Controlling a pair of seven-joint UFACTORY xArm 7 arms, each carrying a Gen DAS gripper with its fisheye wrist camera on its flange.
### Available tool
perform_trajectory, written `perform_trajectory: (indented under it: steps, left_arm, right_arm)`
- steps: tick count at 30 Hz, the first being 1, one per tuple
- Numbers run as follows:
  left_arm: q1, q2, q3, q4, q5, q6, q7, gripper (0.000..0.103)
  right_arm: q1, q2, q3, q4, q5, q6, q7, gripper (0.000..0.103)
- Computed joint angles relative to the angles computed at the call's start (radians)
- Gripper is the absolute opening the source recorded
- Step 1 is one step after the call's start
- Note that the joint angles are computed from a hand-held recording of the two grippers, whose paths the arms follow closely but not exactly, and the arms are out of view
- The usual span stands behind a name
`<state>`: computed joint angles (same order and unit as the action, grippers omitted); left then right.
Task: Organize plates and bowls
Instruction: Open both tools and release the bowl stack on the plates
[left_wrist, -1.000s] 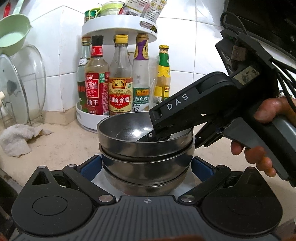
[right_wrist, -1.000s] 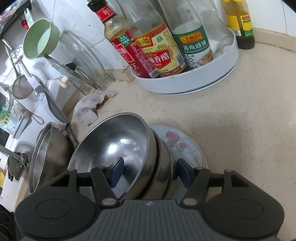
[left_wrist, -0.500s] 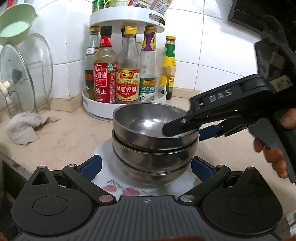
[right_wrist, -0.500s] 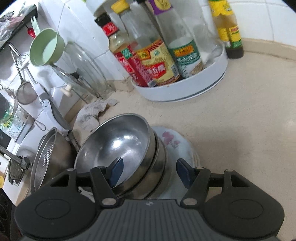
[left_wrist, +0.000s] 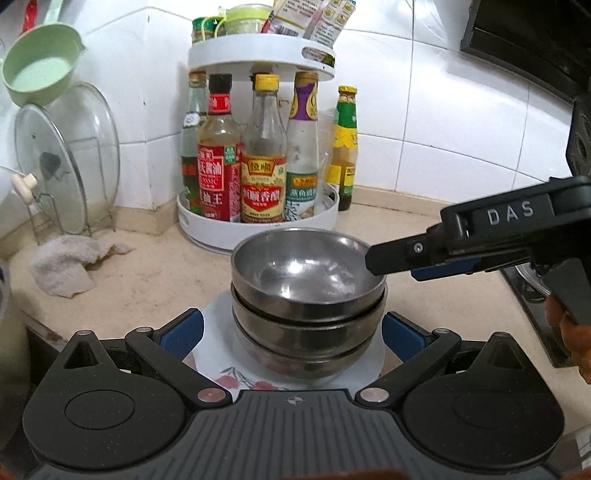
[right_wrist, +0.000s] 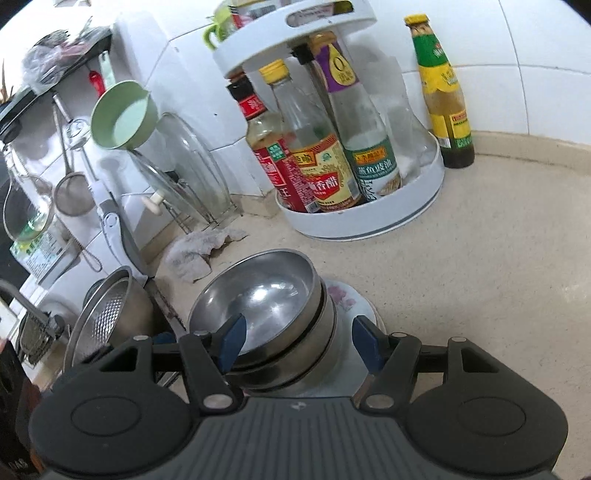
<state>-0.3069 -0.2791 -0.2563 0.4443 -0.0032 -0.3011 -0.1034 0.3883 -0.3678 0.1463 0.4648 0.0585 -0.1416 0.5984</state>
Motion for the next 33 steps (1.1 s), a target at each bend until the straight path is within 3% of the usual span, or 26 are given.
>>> perform_trajectory:
  steps: [3, 7, 13, 20, 28, 33]
  left_arm:
    - [0.146, -0.03, -0.181, 0.006, -0.096, 0.02, 0.028, 0.103]
    - [0.305, -0.093, -0.378, 0.008, -0.177, 0.049, -0.013, 0.103]
    - [0.49, -0.222, -0.605, 0.018, -0.185, 0.135, -0.163, 0.103]
    - [0.544, -0.341, -0.711, 0.028, -0.144, 0.226, -0.32, 0.103]
    - [0.539, -0.449, -0.746, 0.03, -0.075, 0.307, -0.459, 0.103]
    - [0.526, -0.494, -0.742, 0.031, -0.029, 0.353, -0.534, 0.103]
  right_arm:
    - [0.022, -0.012, -0.024, -0.006, -0.012, -0.007, -0.02, 0.062]
    - [0.037, -0.06, -0.046, -0.039, -0.024, -0.011, -0.047, 0.062]
    - [0.078, -0.188, -0.092, -0.129, -0.027, 0.029, -0.091, 0.063]
    - [0.081, -0.348, -0.087, -0.238, -0.014, 0.059, -0.119, 0.064]
    - [0.082, -0.506, -0.084, -0.324, -0.001, 0.114, -0.118, 0.065]
    - [0.055, -0.543, -0.035, -0.344, -0.007, 0.117, -0.1, 0.065]
